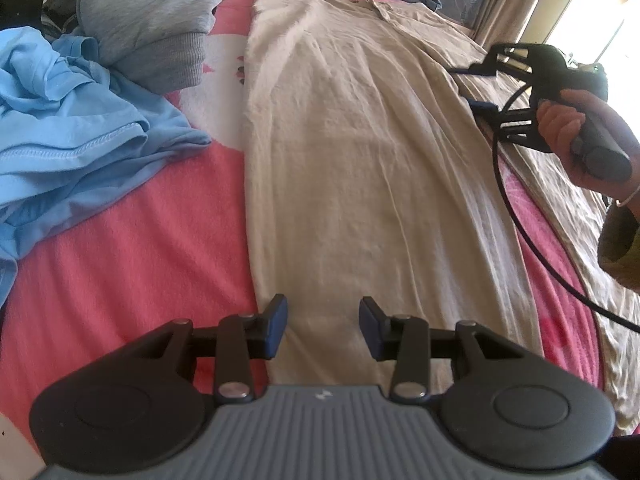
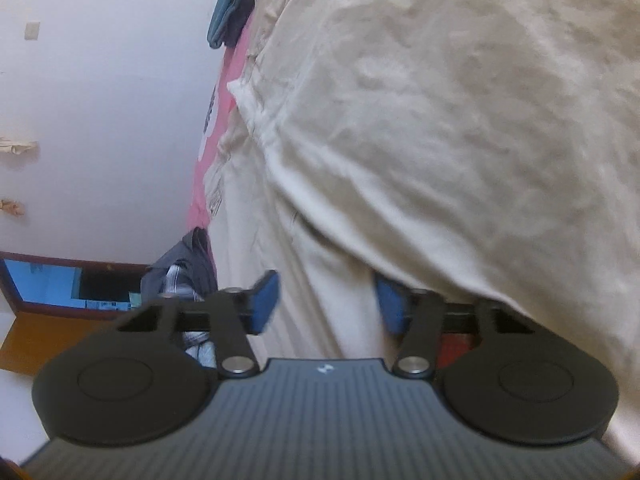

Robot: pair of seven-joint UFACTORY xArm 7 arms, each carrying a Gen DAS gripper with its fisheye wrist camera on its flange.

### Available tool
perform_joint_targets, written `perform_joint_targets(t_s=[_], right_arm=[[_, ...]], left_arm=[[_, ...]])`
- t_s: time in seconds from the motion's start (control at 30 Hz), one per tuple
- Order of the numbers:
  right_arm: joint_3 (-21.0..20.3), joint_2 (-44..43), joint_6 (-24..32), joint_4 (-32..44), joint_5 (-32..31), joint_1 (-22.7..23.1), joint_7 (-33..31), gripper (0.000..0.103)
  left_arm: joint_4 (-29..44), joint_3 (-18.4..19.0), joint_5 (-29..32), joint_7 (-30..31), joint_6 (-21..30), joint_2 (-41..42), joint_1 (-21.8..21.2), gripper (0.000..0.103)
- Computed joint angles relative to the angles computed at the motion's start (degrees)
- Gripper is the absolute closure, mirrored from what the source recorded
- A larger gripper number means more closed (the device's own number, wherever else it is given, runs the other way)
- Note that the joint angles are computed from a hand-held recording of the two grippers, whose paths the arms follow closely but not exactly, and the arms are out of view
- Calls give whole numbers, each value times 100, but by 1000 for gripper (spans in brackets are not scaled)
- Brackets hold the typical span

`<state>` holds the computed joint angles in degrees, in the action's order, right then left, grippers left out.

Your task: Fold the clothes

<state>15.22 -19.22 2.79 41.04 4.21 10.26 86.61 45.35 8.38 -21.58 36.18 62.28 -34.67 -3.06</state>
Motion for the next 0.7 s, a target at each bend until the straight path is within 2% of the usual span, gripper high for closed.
perform_joint_targets(t_s=[0.07,0.17,0.3,0.37,0.47,0.57,0.7], right_arm=[[283,-87,80,-26,-256,-346,147,88],[467,-154,549,148,-850,-572,-114,98],[457,16,1624,716,-1767,-465,-1032,101],[510,155,2325,1076,-2403,-416,-1557,102],[570,375,3083,1462,-3294,-248,-2236,102],[738,554,3760,1713,-4201,-59,-2637,102],[497,604,3949,1742,-4472,229,-3040,100]], left_arm=[[-14,-8,5,5,-9,-11,4,62],[-44,-28,33,23,-38,-40,1,62],[-80,-45,73,72,-83,-64,-18,62],[-81,-67,99,73,-99,-58,-29,62],[-73,-103,141,87,-152,-35,-52,63],[-67,-97,148,106,-191,-16,-72,63],[-83,-56,143,164,-212,-18,-72,64]])
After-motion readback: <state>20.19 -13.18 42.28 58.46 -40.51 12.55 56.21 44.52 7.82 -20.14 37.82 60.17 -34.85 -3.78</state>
